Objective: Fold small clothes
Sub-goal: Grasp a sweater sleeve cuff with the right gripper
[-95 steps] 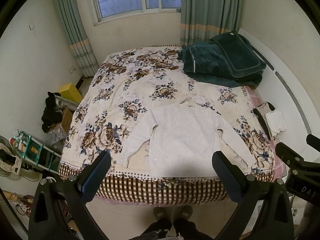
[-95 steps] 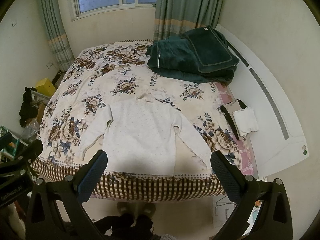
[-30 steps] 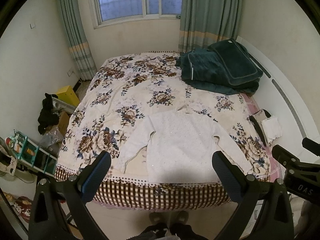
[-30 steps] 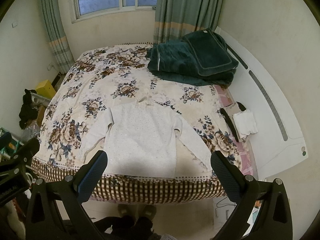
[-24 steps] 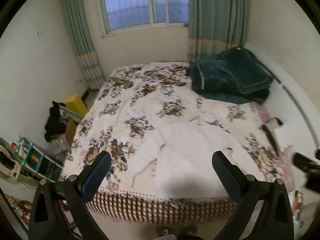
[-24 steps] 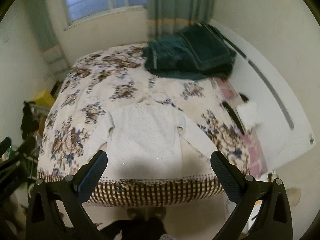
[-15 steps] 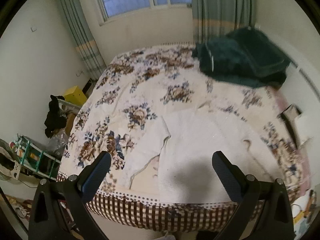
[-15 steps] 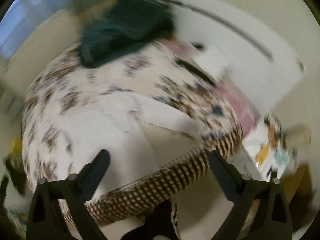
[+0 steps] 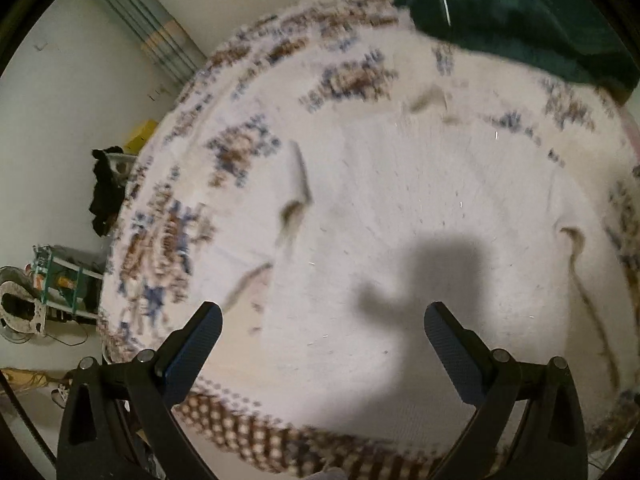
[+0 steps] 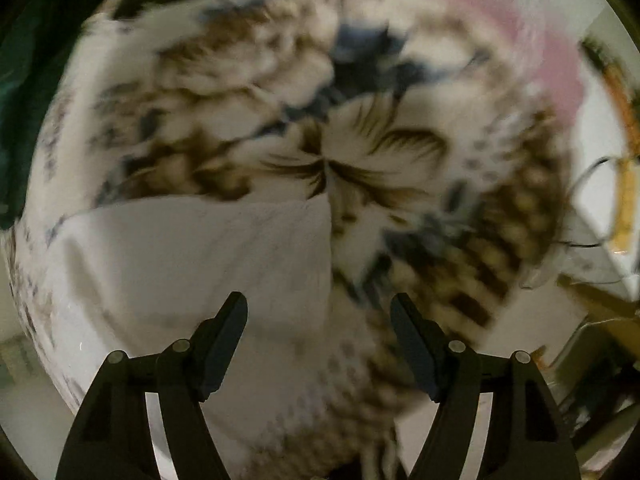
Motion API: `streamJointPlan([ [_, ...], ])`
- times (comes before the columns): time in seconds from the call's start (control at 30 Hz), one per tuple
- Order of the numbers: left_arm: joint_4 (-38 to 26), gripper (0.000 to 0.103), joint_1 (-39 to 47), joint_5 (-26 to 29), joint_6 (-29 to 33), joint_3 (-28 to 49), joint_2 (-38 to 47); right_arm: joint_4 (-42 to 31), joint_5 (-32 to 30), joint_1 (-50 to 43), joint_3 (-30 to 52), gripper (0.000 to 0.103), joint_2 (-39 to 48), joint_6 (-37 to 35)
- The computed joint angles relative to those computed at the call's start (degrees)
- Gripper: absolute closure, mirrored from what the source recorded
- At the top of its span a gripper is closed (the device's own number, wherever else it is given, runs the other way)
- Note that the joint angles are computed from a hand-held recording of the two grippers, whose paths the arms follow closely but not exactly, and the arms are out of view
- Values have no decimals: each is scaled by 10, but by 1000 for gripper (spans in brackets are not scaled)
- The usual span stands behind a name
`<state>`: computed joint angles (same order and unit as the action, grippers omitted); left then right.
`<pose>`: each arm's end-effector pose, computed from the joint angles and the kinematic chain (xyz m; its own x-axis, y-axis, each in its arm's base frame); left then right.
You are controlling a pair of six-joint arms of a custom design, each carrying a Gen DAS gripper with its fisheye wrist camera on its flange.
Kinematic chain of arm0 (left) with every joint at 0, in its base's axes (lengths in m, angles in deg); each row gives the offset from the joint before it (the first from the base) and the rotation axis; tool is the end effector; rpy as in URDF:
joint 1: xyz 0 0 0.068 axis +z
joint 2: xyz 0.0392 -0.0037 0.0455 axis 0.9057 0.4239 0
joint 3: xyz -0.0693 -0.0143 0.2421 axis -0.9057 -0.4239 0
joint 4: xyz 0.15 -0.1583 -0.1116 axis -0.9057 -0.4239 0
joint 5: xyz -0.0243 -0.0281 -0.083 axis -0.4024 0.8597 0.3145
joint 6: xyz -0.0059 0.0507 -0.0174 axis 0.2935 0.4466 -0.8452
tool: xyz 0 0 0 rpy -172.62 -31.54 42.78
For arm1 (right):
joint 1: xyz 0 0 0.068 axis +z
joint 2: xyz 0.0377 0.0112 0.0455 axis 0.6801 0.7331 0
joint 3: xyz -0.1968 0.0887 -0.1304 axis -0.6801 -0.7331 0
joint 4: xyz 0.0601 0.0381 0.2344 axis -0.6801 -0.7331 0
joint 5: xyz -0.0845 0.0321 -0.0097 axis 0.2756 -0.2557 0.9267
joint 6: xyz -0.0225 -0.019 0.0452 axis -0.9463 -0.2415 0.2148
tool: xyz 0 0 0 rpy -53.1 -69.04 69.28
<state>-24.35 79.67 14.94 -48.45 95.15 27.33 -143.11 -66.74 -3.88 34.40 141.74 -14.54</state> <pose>0.3310 0.0948 0.3871 -0.9356 0.0546 -0.3489 -0.0595 0.9495 0.3081 0.2199 -0.2234 0.1467 -0.3830 0.9168 0.1129 0.9164 0.3616 0.1717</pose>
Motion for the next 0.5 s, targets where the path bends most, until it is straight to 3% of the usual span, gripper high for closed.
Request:
streamJointPlan([
  [0.1, 139, 0, -27, -24, -8, -216, -52, 88, -48, -1, -19, 28, 82, 36],
  [0.13, 174, 0, -41, -36, -12, -268, -55, 111, -48, 9, -28, 33, 90, 43],
  [0.17, 195, 0, -45, -42, -12, -292, -54, 130, -31, 24, -38, 56, 82, 46],
  [0.2, 209, 0, -52, -45, -18, -310, -49, 139, -21, 39, -44, 93, 74, 38],
  [0.4, 277, 0, -74, -22, -53, -367, -32, 109, 15, 38, -6, 94, -6, -20],
  [0.5, 293, 0, -75, -8, -68, -372, -15, 79, 54, 10, 91, 94, 25, -47],
])
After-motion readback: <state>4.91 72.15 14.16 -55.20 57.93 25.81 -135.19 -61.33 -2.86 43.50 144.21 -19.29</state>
